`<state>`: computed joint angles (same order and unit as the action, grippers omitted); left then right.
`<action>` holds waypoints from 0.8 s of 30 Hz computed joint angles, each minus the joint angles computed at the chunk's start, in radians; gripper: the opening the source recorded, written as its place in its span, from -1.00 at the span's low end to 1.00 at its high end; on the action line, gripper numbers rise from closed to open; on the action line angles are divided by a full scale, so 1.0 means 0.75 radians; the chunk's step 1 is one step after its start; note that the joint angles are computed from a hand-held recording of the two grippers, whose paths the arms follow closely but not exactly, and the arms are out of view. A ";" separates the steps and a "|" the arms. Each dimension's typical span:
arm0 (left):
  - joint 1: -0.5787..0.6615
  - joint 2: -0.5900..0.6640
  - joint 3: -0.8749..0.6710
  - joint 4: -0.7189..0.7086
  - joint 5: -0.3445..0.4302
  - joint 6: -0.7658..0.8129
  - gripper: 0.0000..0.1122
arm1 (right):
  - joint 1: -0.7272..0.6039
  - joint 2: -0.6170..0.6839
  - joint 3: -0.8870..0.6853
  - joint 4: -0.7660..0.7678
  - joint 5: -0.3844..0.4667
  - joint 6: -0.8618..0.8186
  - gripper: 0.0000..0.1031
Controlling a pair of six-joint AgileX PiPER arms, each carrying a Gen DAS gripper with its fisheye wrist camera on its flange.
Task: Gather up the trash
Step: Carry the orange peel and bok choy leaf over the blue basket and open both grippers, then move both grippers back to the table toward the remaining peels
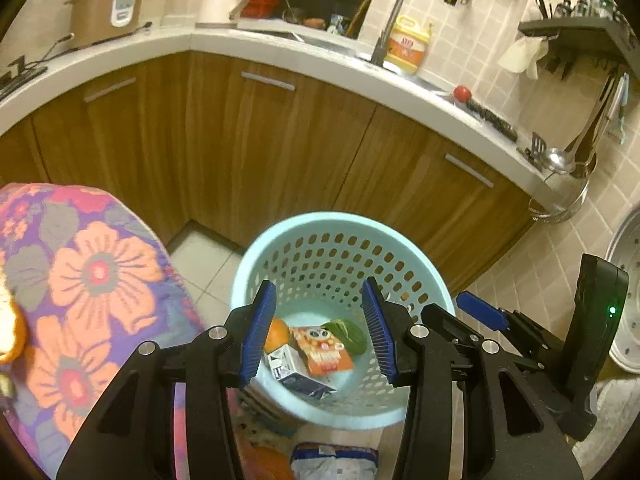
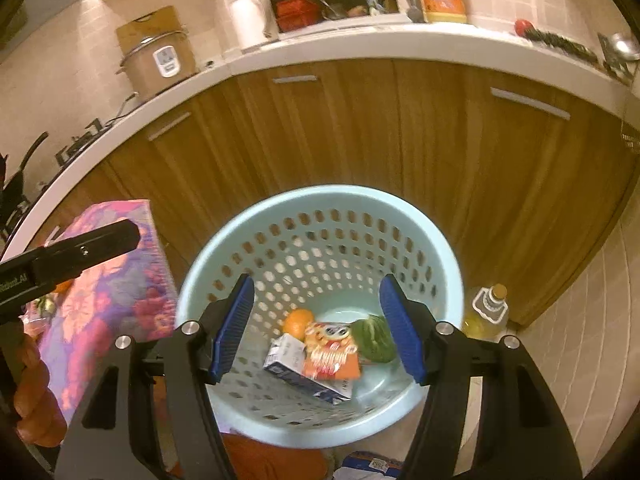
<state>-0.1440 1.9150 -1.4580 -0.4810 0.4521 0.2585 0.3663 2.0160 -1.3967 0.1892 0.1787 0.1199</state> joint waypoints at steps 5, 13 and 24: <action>0.060 -0.150 0.137 -0.065 -0.046 0.076 -0.10 | 0.093 -0.070 -0.006 -0.235 0.006 0.216 0.19; 0.267 -0.446 0.389 -0.311 -0.037 0.373 -0.02 | 0.280 -0.045 -0.190 -0.456 0.128 0.381 0.19; 0.863 -0.731 0.639 -0.622 0.173 0.843 0.04 | 0.543 0.203 -0.686 -0.523 0.385 0.351 0.19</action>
<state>0.5032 1.3670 -0.9788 -0.9476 0.5821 0.8909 0.7732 2.1680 -1.9113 -0.2029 0.4677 0.3830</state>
